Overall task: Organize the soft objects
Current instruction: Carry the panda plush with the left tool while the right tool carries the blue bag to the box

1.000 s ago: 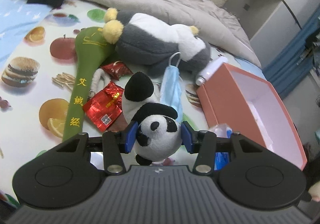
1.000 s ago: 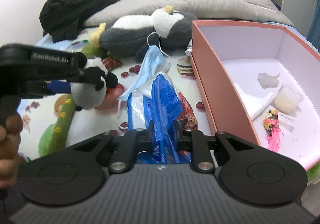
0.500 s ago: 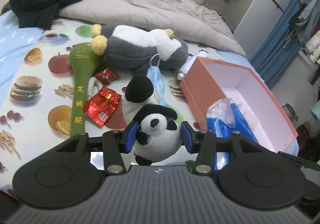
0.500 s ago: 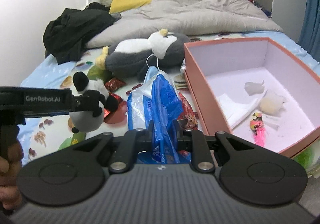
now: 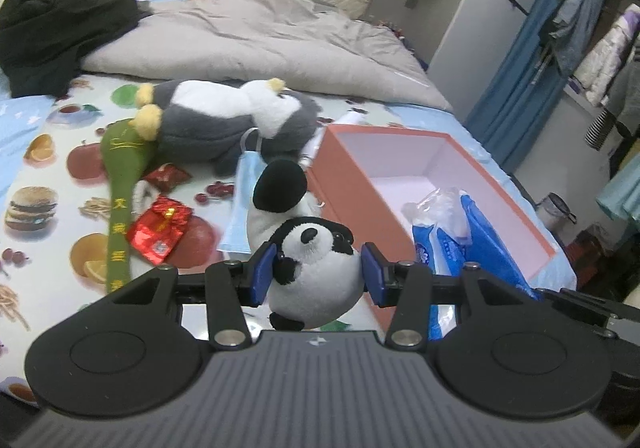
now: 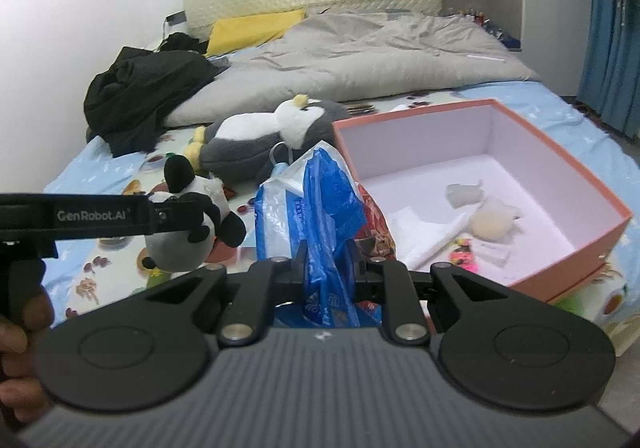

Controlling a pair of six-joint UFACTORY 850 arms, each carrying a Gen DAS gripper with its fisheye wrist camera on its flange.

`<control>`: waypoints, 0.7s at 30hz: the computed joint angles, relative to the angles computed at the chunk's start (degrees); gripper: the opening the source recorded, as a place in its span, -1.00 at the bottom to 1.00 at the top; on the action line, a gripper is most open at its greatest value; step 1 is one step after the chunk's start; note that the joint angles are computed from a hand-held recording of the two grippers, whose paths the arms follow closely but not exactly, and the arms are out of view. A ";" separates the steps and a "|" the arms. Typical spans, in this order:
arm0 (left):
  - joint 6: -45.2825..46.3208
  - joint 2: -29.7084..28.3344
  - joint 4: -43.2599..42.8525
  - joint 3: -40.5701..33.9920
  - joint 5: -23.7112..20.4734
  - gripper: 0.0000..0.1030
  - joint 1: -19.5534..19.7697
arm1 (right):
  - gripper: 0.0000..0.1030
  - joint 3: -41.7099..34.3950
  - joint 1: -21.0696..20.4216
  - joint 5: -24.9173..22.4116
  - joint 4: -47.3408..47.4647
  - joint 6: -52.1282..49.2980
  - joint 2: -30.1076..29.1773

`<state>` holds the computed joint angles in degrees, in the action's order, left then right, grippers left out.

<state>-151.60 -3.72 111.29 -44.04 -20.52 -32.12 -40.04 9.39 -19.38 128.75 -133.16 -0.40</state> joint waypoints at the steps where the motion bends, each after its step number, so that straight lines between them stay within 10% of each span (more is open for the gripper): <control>1: -0.57 -0.32 0.73 -0.41 0.30 0.02 -0.28 | -0.61 0.27 -0.55 0.02 -0.15 0.10 0.48; 21: -7.42 -15.38 15.13 -17.21 8.09 0.02 1.03 | -0.61 -6.20 -6.89 2.51 4.28 -0.96 -6.23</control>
<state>-159.02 -19.10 126.42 -61.25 -12.43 -31.08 -46.25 2.50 -16.87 133.03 -134.12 -6.63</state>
